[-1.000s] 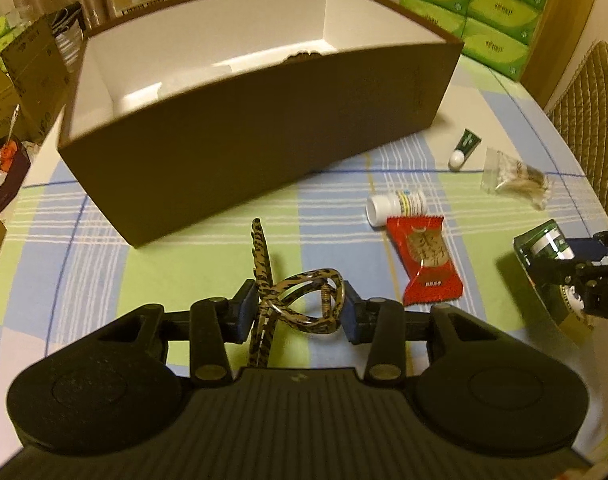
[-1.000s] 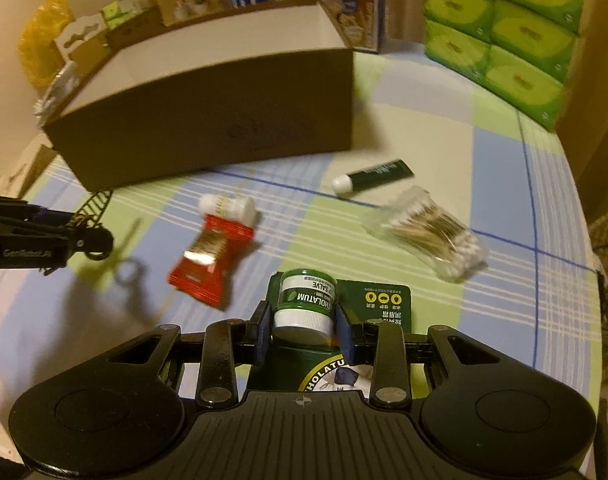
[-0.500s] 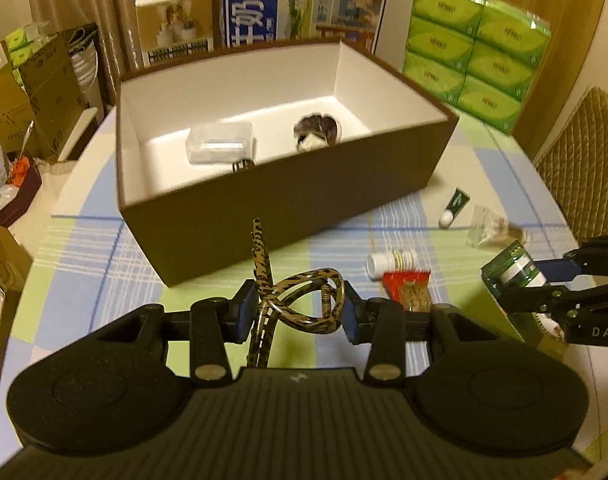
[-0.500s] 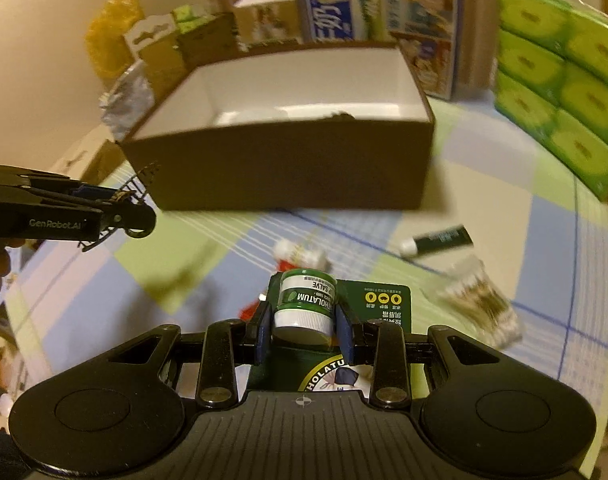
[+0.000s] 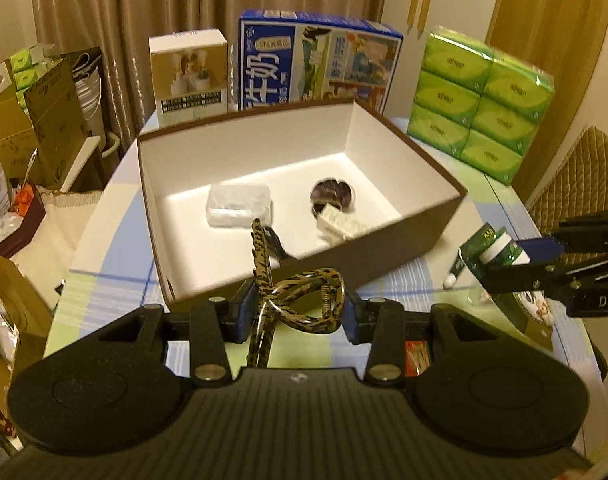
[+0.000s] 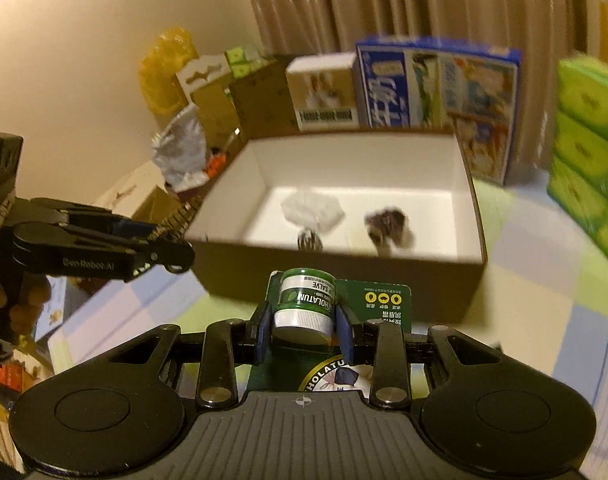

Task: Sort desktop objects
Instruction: 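Lift and carry the cord and the jar card over the brown box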

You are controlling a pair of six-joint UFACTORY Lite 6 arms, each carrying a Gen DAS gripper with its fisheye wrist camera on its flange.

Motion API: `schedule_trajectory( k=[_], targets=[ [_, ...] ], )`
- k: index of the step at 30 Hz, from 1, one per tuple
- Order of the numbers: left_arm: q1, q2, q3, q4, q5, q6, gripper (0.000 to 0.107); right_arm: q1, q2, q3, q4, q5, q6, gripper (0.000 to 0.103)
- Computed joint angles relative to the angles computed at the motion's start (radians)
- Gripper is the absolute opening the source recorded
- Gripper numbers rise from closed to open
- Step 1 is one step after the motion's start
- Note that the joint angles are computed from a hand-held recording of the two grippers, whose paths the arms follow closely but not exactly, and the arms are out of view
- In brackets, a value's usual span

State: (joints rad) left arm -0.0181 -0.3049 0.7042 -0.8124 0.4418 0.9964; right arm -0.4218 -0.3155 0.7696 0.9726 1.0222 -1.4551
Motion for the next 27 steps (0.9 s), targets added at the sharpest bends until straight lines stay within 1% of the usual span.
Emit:
schedule_trajectory(
  k=[2,6,9,14,19,27],
  targets=[
    [0.011,0.050,0.059,-0.027,0.009,0.035,0.037,0.040,0.052,0.057,0.027,-0.022,0.004,0.031],
    [0.006,0.173,0.191,-0.036,-0.006,0.058,0.037,0.137,0.189,0.199,0.071,-0.083,0.033,0.031],
    [0.004,0.304,0.322,-0.012,-0.004,0.038,0.037,0.212,0.304,0.324,0.067,-0.138,0.079,0.031],
    [0.005,0.536,0.551,0.079,0.014,-0.072,0.037,0.305,0.477,0.491,0.043,-0.208,0.156,0.031],
    [0.003,0.729,0.719,0.183,0.029,-0.186,0.037,0.370,0.616,0.576,0.036,-0.269,0.183,0.031],
    [-0.023,0.939,0.880,0.350,0.044,-0.352,0.037,0.447,0.781,0.669,0.015,-0.357,0.198,0.031]
  ],
)
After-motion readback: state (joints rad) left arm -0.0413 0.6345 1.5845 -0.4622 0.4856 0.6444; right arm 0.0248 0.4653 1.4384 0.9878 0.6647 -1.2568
